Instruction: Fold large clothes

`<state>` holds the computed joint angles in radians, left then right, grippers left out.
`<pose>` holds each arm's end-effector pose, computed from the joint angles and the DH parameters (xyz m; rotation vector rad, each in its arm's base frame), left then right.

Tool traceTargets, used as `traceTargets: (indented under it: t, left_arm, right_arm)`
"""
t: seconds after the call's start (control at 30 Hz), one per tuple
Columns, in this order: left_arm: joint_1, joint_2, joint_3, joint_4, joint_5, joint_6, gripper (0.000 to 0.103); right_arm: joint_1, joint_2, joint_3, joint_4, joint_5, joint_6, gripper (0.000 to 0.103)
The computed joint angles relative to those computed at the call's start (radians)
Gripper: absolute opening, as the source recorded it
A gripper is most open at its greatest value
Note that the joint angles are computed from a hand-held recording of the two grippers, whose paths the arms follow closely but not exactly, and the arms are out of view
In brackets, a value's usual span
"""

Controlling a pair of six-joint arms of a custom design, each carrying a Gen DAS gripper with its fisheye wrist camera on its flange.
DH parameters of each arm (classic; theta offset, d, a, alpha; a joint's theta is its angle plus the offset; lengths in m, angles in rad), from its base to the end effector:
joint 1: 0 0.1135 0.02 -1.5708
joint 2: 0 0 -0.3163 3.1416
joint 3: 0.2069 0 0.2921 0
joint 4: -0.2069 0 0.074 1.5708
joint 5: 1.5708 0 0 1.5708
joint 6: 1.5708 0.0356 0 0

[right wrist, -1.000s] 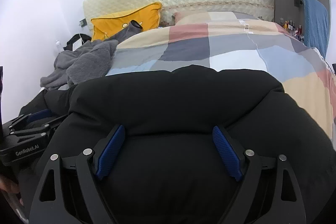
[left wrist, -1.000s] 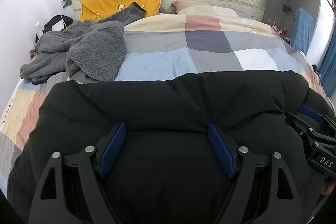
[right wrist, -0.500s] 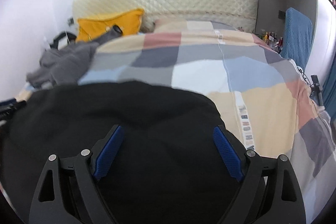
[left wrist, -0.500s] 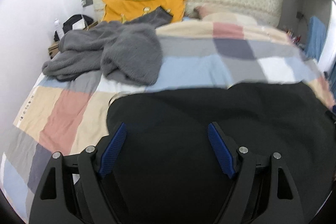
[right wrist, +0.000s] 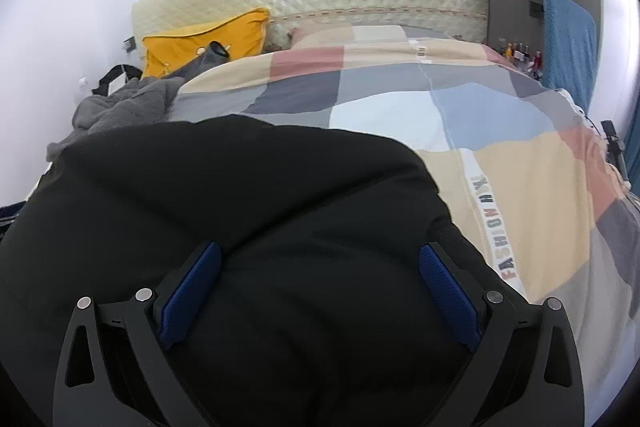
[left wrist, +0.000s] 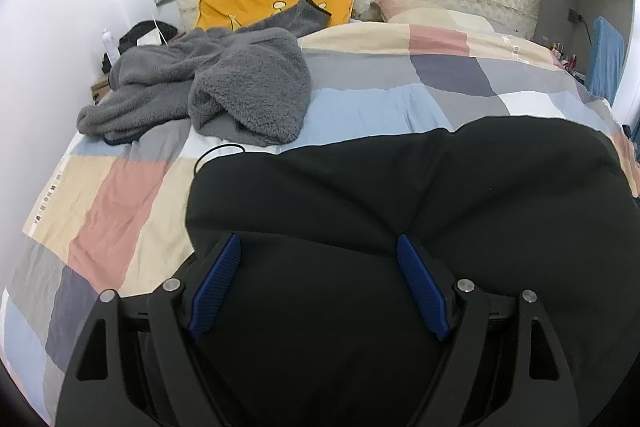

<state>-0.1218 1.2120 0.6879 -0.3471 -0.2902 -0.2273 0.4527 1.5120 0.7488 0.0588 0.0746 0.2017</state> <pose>0.2554 -0.0210 0.2358 -0.2542 2.3891 0.1933 0.3005 0.1432 0.2041 -0.2470 2.2728 0.2590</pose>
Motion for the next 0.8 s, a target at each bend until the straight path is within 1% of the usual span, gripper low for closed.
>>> traceTargets:
  t: [0.07, 0.17, 0.2, 0.23, 0.27, 0.3, 0.33, 0.4, 0.47, 0.53, 0.6, 0.63, 0.7, 0.8]
  left_arm:
    - [-0.004, -0.023, 0.014, -0.04, -0.015, -0.018, 0.081]
    - [-0.019, -0.084, 0.04, -0.11, -0.011, -0.052, 0.082]
    - [-0.024, -0.112, 0.051, -0.132, -0.001, -0.068, 0.084]
    - [-0.02, -0.148, 0.061, -0.152, 0.041, -0.09, 0.085]
    - [-0.008, -0.176, 0.082, -0.178, 0.106, -0.107, 0.085]
    - [-0.012, -0.185, 0.122, -0.223, 0.127, -0.122, 0.085]
    - [-0.026, -0.19, 0.154, -0.258, 0.117, -0.136, 0.085]
    - [-0.082, -0.22, 0.243, -0.344, 0.087, -0.154, 0.085]
    - [-0.152, -0.239, 0.322, -0.415, 0.031, -0.16, 0.085]
    - [-0.268, -0.26, 0.412, -0.493, -0.076, -0.173, 0.085]
    - [-0.365, -0.274, 0.484, -0.557, -0.141, -0.186, 0.086]
    - [-0.428, -0.276, 0.531, -0.609, -0.179, -0.204, 0.086]
    - [-0.548, -0.279, 0.596, -0.689, -0.262, -0.26, 0.086]
    - [-0.779, -0.272, 0.689, -0.829, -0.428, -0.386, 0.086]
  right_arm:
    - [0.012, -0.027, 0.015, -0.038, 0.018, 0.007, 0.1]
    - [0.03, -0.117, 0.027, -0.076, 0.003, 0.014, 0.1]
    - [0.041, -0.158, 0.03, -0.088, 0.012, 0.019, 0.1]
    - [0.053, -0.209, 0.03, -0.095, 0.025, 0.03, 0.101]
    - [0.067, -0.26, 0.033, -0.106, 0.048, 0.046, 0.102]
    - [0.086, -0.314, 0.043, -0.122, 0.07, 0.052, 0.102]
    - [0.105, -0.35, 0.059, -0.14, 0.09, 0.046, 0.102]
    - [0.165, -0.425, 0.119, -0.21, 0.167, 0.022, 0.102]
    - [0.214, -0.481, 0.177, -0.269, 0.219, 0.019, 0.102]
    - [0.274, -0.528, 0.249, -0.341, 0.278, 0.035, 0.102]
    - [0.344, -0.568, 0.312, -0.399, 0.34, 0.034, 0.103]
    - [0.384, -0.584, 0.344, -0.428, 0.38, 0.033, 0.103]
    - [0.468, -0.624, 0.387, -0.481, 0.449, 0.05, 0.103]
    - [0.572, -0.665, 0.423, -0.572, 0.546, 0.115, 0.103]
